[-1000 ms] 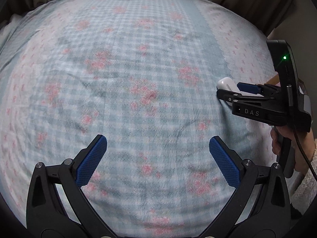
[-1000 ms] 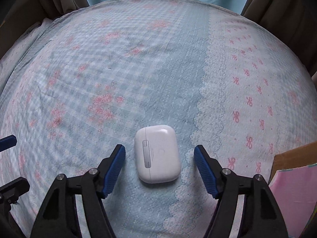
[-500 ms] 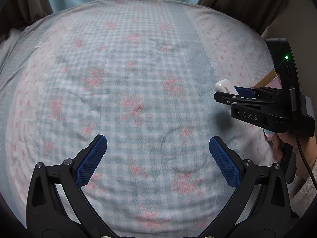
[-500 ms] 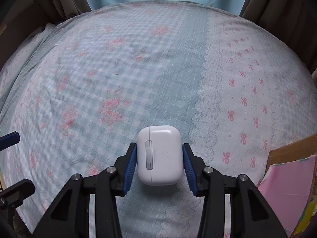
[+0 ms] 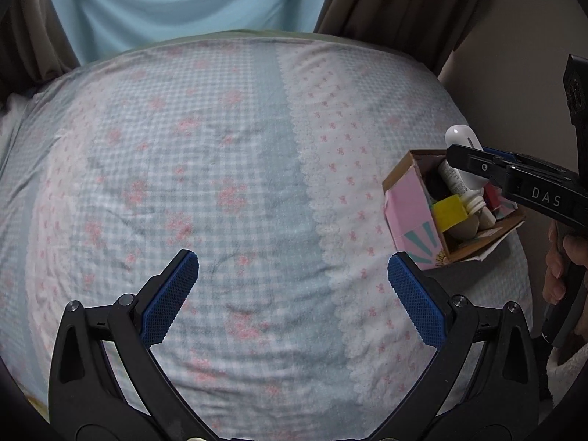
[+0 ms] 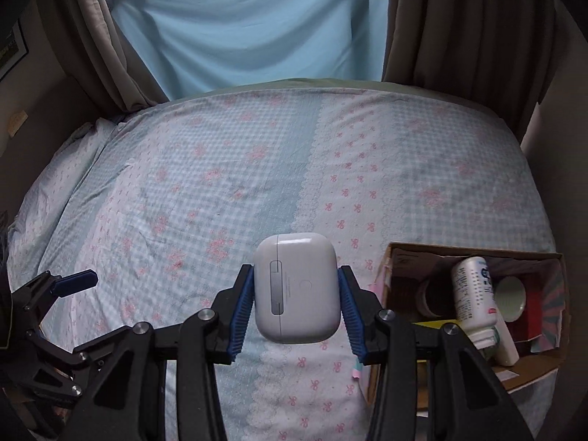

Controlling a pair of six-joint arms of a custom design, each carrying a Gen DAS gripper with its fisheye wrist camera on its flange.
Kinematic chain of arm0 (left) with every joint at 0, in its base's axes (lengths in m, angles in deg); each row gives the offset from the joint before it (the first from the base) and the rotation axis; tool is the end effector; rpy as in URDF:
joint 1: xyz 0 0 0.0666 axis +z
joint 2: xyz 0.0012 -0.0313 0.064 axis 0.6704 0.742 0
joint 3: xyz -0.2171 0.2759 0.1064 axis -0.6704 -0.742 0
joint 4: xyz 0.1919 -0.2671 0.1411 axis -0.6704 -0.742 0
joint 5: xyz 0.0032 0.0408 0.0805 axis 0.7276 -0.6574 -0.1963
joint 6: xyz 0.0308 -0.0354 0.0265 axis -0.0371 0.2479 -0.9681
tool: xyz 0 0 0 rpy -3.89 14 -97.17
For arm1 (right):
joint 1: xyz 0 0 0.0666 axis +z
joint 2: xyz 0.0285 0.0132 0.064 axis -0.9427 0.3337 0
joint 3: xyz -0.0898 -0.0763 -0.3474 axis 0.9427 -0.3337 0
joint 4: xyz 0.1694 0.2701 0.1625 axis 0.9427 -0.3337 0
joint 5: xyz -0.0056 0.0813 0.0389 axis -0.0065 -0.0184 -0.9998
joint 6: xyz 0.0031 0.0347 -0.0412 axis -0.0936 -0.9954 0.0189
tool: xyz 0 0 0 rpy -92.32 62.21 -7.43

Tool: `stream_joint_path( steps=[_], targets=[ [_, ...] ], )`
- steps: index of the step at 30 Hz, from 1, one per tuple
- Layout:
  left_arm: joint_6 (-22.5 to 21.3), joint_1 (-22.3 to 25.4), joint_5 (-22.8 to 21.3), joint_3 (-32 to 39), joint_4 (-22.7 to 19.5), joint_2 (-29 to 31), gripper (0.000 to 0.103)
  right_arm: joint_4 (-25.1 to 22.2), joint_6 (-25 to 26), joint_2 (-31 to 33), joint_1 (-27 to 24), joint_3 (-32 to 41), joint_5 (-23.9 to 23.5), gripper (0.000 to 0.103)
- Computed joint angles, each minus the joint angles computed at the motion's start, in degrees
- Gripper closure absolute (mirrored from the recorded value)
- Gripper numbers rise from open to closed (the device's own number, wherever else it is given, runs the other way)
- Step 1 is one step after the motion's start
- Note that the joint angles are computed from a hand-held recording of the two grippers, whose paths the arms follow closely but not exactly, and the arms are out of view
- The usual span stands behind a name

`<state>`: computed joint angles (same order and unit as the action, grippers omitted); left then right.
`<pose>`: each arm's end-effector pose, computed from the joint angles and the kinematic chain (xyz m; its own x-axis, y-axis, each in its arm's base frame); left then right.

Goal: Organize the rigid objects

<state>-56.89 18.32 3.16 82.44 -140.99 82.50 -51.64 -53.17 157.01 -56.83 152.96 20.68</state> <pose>0.4124 -0.1903 0.5319 -0.7824 0.4044 -0.4736 0.5290 0.8329 -0.1626 0.3525 0.0811 0.5387 -0.8101 0.2370 -0.5362 0.1877 0.9713 0.1458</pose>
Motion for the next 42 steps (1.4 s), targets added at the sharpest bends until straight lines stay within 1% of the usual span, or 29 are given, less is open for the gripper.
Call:
stream_joint_path(
  steps=[2,5,7,10,15,17,20,24,27,29,31,33,34,35,39,42],
  targets=[
    [2.1,-2.6,-0.7,1.1,-0.6,-0.2,0.001,-2.0,1.1,-2.6,-3.3,-0.6,-0.3,0.062],
    [5.5,-6.4,-1.6,2.4,-1.1,-0.3,0.001,-4.6,4.0,-6.1,-9.6,-2.4,-1.7,0.062],
    [7.4,-8.9,-2.2,2.9,-1.2,-0.1,0.001,-5.9,6.9,-8.0,-14.8,-4.0,-3.1,0.062],
    [9.0,-12.5,-3.7,3.6,-1.0,0.9,0.001,-6.9,12.1,-10.0,-23.3,-7.0,-6.1,0.062],
    [11.7,-17.1,-6.4,5.4,-0.7,3.2,0.001,-6.5,20.8,-10.0,-36.3,-12.3,-11.4,0.062],
    [12.8,-18.6,-7.9,6.7,-1.6,4.4,0.001,-6.5,24.2,-8.9,-39.7,-13.9,-12.7,0.062],
    [14.7,-19.8,-8.3,7.0,-2.0,5.2,0.001,-6.5,27.7,-6.8,-43.3,-15.9,-13.9,0.062],
    [16.0,-21.4,-10.1,7.4,-3.0,6.2,0.001,-6.2,30.2,-5.0,-45.6,-17.3,-15.8,0.062],
    [17.1,-22.0,-10.6,7.6,-3.1,6.4,0.001,-6.4,30.5,-3.8,-46.1,-16.9,-16.2,0.061],
    [16.9,-22.1,-10.8,7.7,-3.2,6.4,0.001,-6.5,30.7,-3.5,-46.2,-17.0,-16.3,0.061],
    [17.1,-22.2,-11.1,7.9,-3.4,6.5,0.001,-5.6,30.2,-3.7,-46.5,-17.4,-16.6,0.05],
    [17.4,-22.2,-11.3,8.0,-3.5,6.4,0.001,-4.9,29.4,-4.1,-46.8,-17.5,-16.9,0.011],
    [17.6,-22.2,-11.4,7.9,-3.5,6.3,0.001,-4.5,29.0,-4.5,-46.8,-17.6,-16.7,0.005],
    [17.8,-22.1,-11.4,8.0,-3.5,6.3,0.001,-4.3,28.5,-4.8,-47.1,-17.5,-16.7,0.002],
    [17.6,-21.8,-11.1,8.0,-3.6,5.8,0.001,-5.9,27.4,-4.7,-48.3,-16.8,-18.1,0.002],
    [16.8,-21.3,-11.1,7.9,-3.5,5.2,0.001,-6.3,26.5,-6.1,-48.0,-16.8,-17.3,0.002]
  ],
)
